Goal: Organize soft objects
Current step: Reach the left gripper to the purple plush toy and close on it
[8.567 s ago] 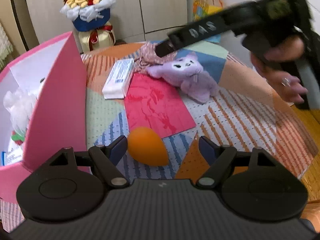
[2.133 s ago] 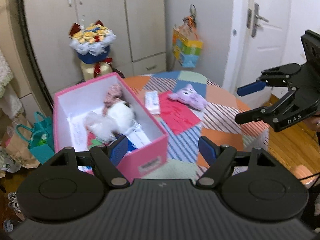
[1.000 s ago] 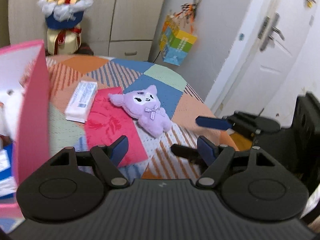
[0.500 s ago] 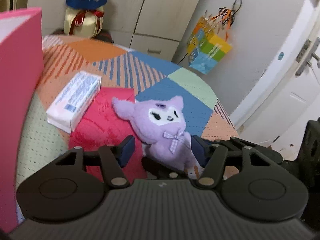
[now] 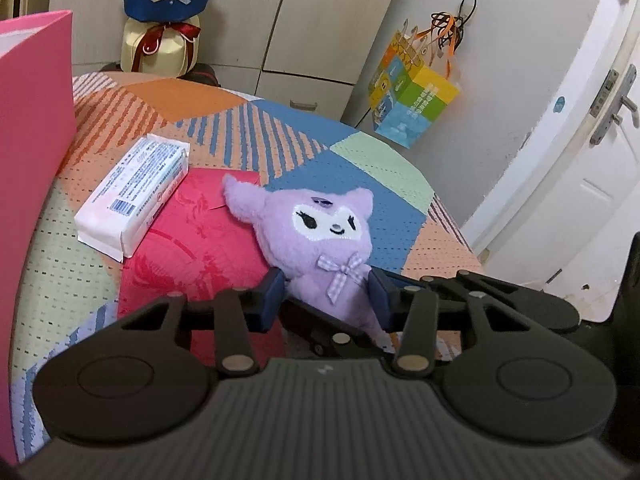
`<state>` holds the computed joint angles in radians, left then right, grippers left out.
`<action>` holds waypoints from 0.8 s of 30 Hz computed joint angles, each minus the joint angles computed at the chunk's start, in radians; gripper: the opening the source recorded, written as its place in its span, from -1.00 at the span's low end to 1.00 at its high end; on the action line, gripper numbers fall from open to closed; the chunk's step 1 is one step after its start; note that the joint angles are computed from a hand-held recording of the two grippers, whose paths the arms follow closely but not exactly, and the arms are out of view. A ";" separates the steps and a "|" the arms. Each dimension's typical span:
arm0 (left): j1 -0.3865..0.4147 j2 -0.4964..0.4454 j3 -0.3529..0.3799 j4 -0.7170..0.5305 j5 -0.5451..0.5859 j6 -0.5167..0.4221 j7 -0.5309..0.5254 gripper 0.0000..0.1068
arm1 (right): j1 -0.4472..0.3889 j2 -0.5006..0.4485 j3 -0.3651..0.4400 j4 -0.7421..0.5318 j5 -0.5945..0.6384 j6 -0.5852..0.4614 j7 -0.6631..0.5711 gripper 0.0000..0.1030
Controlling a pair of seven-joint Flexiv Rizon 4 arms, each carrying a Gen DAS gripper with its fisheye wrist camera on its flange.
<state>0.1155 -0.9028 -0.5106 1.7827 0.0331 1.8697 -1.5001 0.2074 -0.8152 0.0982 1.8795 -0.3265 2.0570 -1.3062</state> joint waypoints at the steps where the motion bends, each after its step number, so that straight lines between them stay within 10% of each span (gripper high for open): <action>1: -0.006 0.005 0.007 0.003 -0.004 0.002 -0.003 -0.17 | 0.012 0.001 -0.010 0.003 0.012 0.006 -0.004 0.05; 24: 0.309 0.097 -0.305 0.273 0.096 -0.088 0.076 -0.18 | 0.295 0.233 -0.158 0.253 0.373 -0.002 -0.169 0.02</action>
<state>0.4242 -0.8061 -0.8153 2.0562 0.1293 1.7820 -1.4240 0.5023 -0.5820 -0.0602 2.1323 0.0464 2.0546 -1.4753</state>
